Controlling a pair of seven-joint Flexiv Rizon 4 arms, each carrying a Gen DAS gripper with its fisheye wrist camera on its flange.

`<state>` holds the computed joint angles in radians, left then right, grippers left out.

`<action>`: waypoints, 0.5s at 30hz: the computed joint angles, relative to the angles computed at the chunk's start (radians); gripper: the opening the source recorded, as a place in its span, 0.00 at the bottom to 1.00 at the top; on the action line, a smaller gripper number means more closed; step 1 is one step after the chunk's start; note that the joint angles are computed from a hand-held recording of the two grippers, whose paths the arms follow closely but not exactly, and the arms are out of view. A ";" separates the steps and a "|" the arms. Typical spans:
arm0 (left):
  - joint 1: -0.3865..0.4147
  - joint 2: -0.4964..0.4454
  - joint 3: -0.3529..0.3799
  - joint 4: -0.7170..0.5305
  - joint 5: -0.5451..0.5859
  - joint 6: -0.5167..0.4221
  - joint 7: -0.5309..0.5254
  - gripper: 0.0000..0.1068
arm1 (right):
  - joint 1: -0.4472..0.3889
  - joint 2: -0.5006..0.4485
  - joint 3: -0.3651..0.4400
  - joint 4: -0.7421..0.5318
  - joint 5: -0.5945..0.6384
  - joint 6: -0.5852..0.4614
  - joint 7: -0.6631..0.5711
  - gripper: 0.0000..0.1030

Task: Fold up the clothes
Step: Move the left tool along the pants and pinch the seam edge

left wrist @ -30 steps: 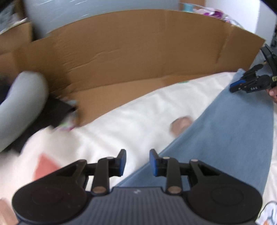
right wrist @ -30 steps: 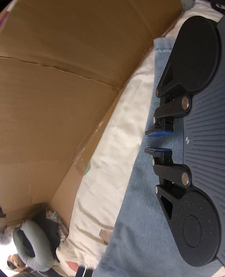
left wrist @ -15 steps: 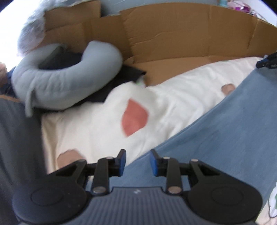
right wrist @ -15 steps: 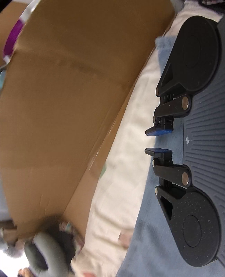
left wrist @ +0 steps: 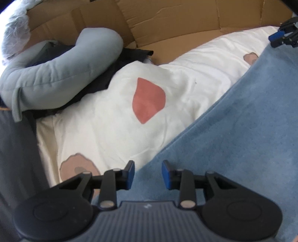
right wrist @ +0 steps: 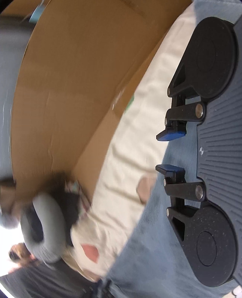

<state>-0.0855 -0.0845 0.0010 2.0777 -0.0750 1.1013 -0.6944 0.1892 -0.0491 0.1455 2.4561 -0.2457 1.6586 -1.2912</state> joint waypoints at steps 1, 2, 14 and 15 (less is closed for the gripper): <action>0.000 -0.005 -0.005 0.001 -0.013 0.003 0.022 0.32 | -0.005 -0.010 0.031 -0.015 0.038 -0.011 -0.038 0.34; 0.000 -0.010 -0.011 0.001 -0.028 0.002 0.047 0.32 | -0.011 -0.019 0.064 -0.034 0.085 -0.025 -0.080 0.34; -0.020 -0.064 -0.056 -0.030 -0.164 -0.055 0.212 0.27 | 0.022 -0.105 0.201 -0.166 0.324 -0.092 -0.379 0.34; -0.021 -0.067 -0.058 -0.033 -0.174 -0.064 0.222 0.26 | 0.032 -0.112 0.193 -0.169 0.314 -0.090 -0.378 0.34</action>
